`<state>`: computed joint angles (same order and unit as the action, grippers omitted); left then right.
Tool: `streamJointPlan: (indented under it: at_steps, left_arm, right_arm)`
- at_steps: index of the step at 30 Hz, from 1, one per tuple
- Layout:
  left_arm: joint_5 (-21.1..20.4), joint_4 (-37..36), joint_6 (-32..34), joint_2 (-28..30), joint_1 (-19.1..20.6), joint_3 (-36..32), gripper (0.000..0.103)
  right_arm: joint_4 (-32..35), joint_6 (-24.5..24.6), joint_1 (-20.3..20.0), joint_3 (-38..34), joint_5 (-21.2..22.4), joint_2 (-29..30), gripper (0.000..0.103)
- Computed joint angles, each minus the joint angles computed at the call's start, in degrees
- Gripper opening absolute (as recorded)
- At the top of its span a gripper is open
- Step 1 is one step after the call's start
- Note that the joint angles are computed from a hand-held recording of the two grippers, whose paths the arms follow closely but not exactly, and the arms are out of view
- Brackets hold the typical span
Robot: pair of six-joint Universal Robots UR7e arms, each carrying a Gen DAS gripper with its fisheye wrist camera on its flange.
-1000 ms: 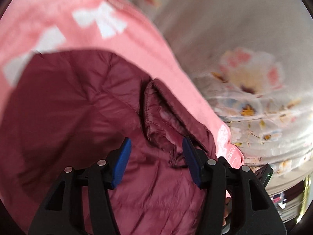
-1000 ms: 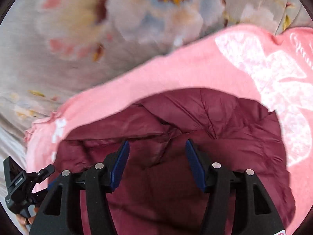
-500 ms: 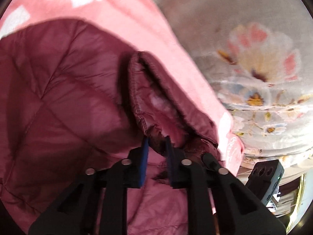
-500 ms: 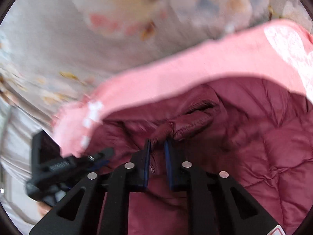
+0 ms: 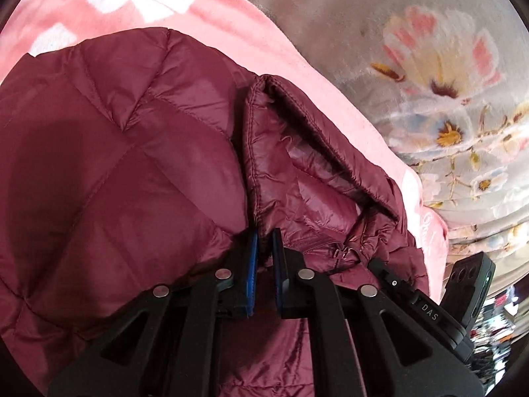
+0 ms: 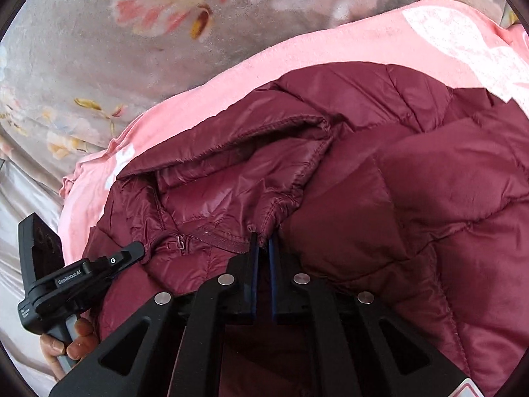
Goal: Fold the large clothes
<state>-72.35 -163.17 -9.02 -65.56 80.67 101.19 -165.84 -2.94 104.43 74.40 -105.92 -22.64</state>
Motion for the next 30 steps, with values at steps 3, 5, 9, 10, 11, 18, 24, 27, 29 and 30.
streamJointPlan:
  at_steps: [3, 5, 9, 10, 11, 18, 24, 27, 29, 30]
  left_arm:
    - [1.6, -3.0, 3.6, 0.3, -0.2, 1.3, 0.008]
    - [2.7, -4.4, 4.8, 0.5, -0.7, 1.8, 0.009]
    - [8.1, -7.4, 8.4, -1.5, -2.9, 4.5, 0.01]
    - [9.4, -8.6, 10.6, -2.7, -3.5, 5.6, 0.009]
    - [9.8, -9.5, 13.3, -4.4, -4.0, 6.6, 0.009]
    - [10.6, -5.8, 12.5, -3.8, -6.4, -3.7, 0.009]
    - [11.6, 3.6, 9.3, 5.4, -5.2, -16.6, 0.009]
    - [14.2, 5.9, 7.7, 7.8, -3.9, -17.2, 0.009]
    - [12.9, 5.8, 6.7, 7.7, -2.6, -15.9, 0.009]
    - [12.7, 5.5, 6.7, 7.6, -2.4, -15.4, 0.009]
  right_arm:
    - [-0.6, 0.3, -0.8, 0.3, 1.9, -0.1, 0.001]
    - [-0.7, 0.7, -0.7, 0.6, 2.4, -0.3, 0.003]
    - [-4.9, -0.8, 0.8, 5.4, -1.1, -4.3, 0.019]
    - [-6.3, -1.9, 1.3, 6.0, -2.1, -5.1, 0.019]
    - [-7.2, -2.4, 1.5, 6.5, -2.5, -5.6, 0.019]
    - [-1.7, -3.0, 3.8, -8.6, -4.3, 0.0, 0.014]
    - [6.2, -7.3, 3.7, -21.0, -9.8, 8.5, 0.006]
    - [6.2, -10.1, 3.4, -20.4, -12.0, 9.2, 0.004]
    - [5.7, -11.2, 3.1, -19.3, -12.9, 9.1, 0.004]
    - [5.7, -11.4, 3.0, -19.1, -13.1, 9.1, 0.003]
